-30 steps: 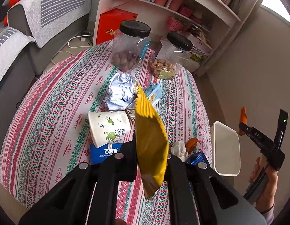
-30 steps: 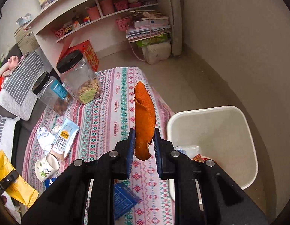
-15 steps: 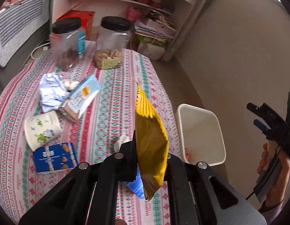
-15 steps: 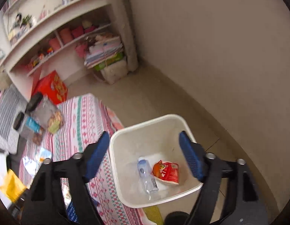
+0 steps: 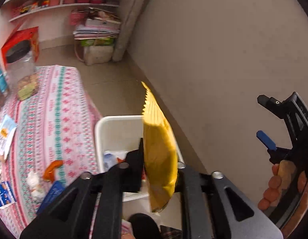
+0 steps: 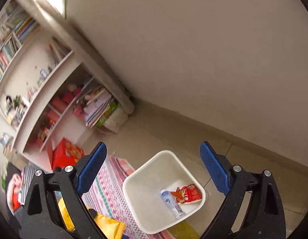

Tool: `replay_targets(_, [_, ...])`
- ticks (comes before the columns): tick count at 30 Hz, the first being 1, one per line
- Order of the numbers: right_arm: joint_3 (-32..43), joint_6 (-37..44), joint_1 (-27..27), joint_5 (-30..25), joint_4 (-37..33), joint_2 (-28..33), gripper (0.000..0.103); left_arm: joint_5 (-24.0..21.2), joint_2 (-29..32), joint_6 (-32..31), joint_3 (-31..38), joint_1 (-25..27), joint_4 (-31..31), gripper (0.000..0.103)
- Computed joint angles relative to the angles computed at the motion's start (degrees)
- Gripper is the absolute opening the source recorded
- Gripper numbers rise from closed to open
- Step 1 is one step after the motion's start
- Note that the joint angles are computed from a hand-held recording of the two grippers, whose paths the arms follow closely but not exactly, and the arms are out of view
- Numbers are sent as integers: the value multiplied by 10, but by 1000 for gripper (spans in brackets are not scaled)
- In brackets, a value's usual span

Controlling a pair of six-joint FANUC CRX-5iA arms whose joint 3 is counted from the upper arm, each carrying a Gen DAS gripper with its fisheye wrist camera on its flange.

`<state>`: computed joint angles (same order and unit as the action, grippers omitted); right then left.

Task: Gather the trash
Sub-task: 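Carry the yellow snack bag over the white bin and open the left gripper, then grasp the white paper cup with the left gripper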

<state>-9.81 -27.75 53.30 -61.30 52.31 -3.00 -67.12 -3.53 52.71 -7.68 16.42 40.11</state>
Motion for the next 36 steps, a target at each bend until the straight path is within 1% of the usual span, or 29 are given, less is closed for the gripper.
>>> replay_targets(1, [-4, -9, -1, -3, 1, -3, 91, 2, 3, 5, 3, -8, 0, 59])
replay_targets(2, [-6, -11, -3, -3, 0, -5, 91, 11, 1, 8, -2, -12, 2, 65])
replay_targets(3, [-8, -12, -4, -3, -2, -7, 91, 16, -3, 7, -6, -13, 4, 66])
replay_targets(5, [-5, -8, -5, 3, -6, -3, 91, 10, -5, 2, -9, -10, 0, 68])
replay_targets(6, [2, 5, -4, 6, -11, 2, 91, 11, -10, 0, -13, -5, -7, 70])
replay_targets(9, [28, 51, 0, 7, -20, 23, 91, 20, -27, -9, -23, 14, -32, 71])
replay_targets(10, [35, 66, 4, 5, -22, 29, 91, 23, -32, -13, -26, 22, -39, 74])
replay_targets(12, [62, 109, 10, 1, -32, 50, 93, 36, -45, -26, -37, 42, -54, 79])
replay_targets(14, [96, 153, 21, -10, -41, 78, 94, 50, -60, -46, -46, 65, -75, 81])
replay_targets(16, [129, 196, 28, -13, -60, 103, 95, 62, -68, -66, -53, 83, -94, 86])
replay_targets(18, [167, 240, 34, -12, -86, 131, 95, 73, -75, -85, -59, 105, -117, 86])
replay_targets(22, [247, 331, 49, -25, -136, 189, 96, 90, -73, -85, -56, 142, -187, 87])
replay_targets(24, [290, 374, 57, -35, -159, 219, 96, 92, -60, -67, -45, 164, -226, 87])
replay_targets(26, [327, 410, 63, -41, -174, 244, 96, 68, -29, -20, 3, 166, -306, 87])
replay_targets(27, [341, 425, 65, -44, -178, 254, 96, 64, -20, -21, 13, 175, -320, 87])
replay_targets(29, [374, 452, 70, -54, -184, 277, 96, 72, -3, -31, 29, 195, -329, 87])
replay_targets(31, [405, 476, 72, -66, -197, 298, 96, 69, 18, -43, 51, 205, -353, 87])
replay_targets(32, [416, 484, 72, -72, -203, 305, 96, 71, 30, -43, 62, 209, -372, 87])
replay_targets(34, [433, 497, 71, -81, -212, 316, 96, 71, 46, -20, 79, 211, -417, 87])
replay_targets(35, [439, 501, 71, -84, -213, 321, 96, 62, 56, -15, 88, 216, -423, 87])
replay_targets(36, [448, 506, 69, -89, -215, 326, 96, 51, 62, -24, 91, 225, -412, 87])
